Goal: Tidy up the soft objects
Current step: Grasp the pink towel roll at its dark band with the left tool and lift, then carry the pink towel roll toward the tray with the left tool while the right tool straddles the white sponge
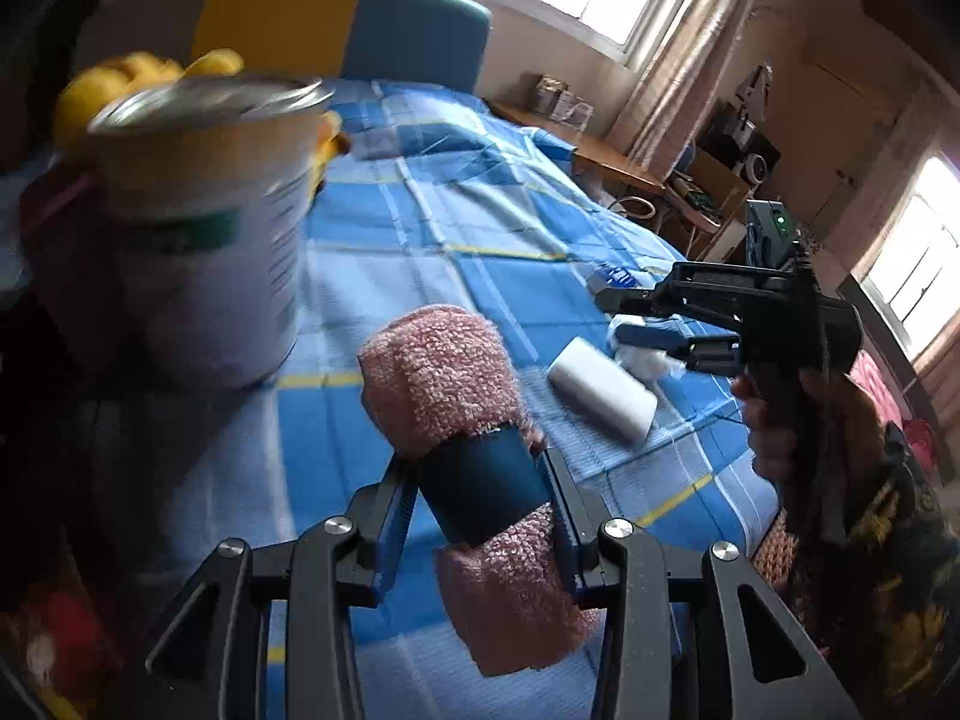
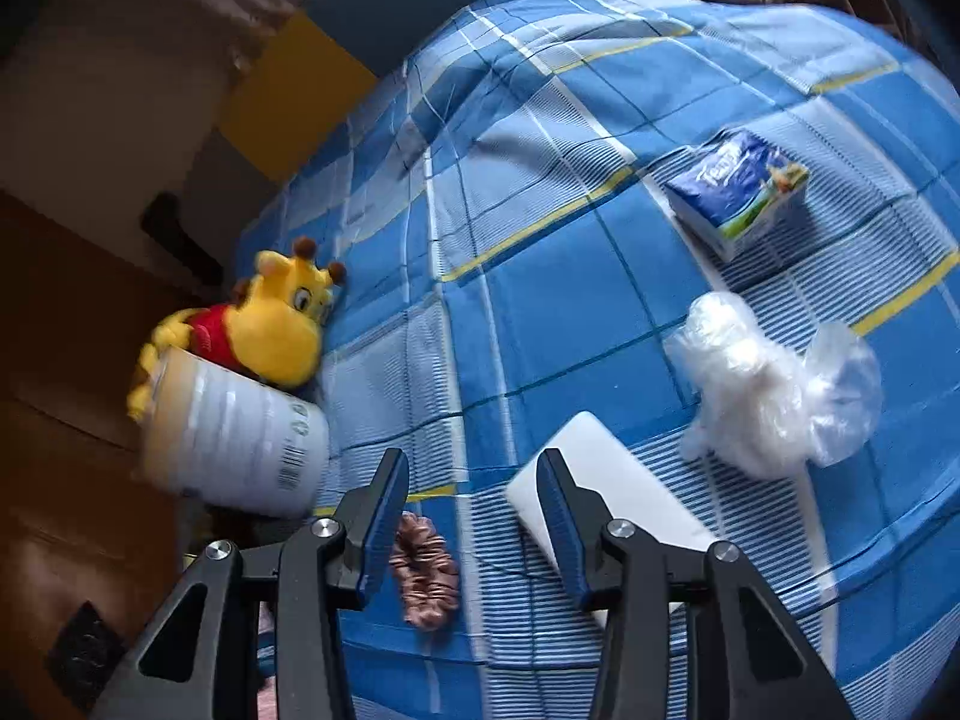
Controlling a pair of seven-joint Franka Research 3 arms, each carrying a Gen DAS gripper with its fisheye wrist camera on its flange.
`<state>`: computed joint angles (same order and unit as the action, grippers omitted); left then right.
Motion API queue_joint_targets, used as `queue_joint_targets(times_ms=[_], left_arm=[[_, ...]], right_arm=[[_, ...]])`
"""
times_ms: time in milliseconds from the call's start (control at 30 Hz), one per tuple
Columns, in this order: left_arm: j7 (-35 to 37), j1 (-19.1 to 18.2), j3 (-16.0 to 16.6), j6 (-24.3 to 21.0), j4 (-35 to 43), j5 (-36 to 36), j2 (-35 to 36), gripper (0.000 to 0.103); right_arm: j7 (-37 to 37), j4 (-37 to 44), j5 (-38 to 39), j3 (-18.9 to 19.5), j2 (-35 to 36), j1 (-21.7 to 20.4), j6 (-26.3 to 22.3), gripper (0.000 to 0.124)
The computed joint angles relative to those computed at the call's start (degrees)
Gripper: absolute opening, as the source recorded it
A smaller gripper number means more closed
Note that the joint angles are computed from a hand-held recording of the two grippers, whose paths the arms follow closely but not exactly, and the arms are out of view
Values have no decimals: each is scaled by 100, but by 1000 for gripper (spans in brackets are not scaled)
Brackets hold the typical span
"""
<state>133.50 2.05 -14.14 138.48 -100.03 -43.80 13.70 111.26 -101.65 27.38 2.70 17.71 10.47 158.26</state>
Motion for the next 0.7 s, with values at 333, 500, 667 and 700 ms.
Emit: queue_joint_targets(times_ms=[333,500,667,700], left_arm=[[439,168,248,-234,-564,-520,-500,42],[595,127,354,-301,-657,-742,-617,42],[632,74,408,-330,-764,-758,-700,42],[676,69,422,-339,-802,-775,-736,42]], right_arm=[[321,1626,-2744,-440,854,553,-2400,65],[-220,2063,-3007,-454,1054,649,-3245,72],[39,2076,-3319,-598,1113,787,-3290,75],[90,2169,-3392,-623,1171,809,-3359,75]])
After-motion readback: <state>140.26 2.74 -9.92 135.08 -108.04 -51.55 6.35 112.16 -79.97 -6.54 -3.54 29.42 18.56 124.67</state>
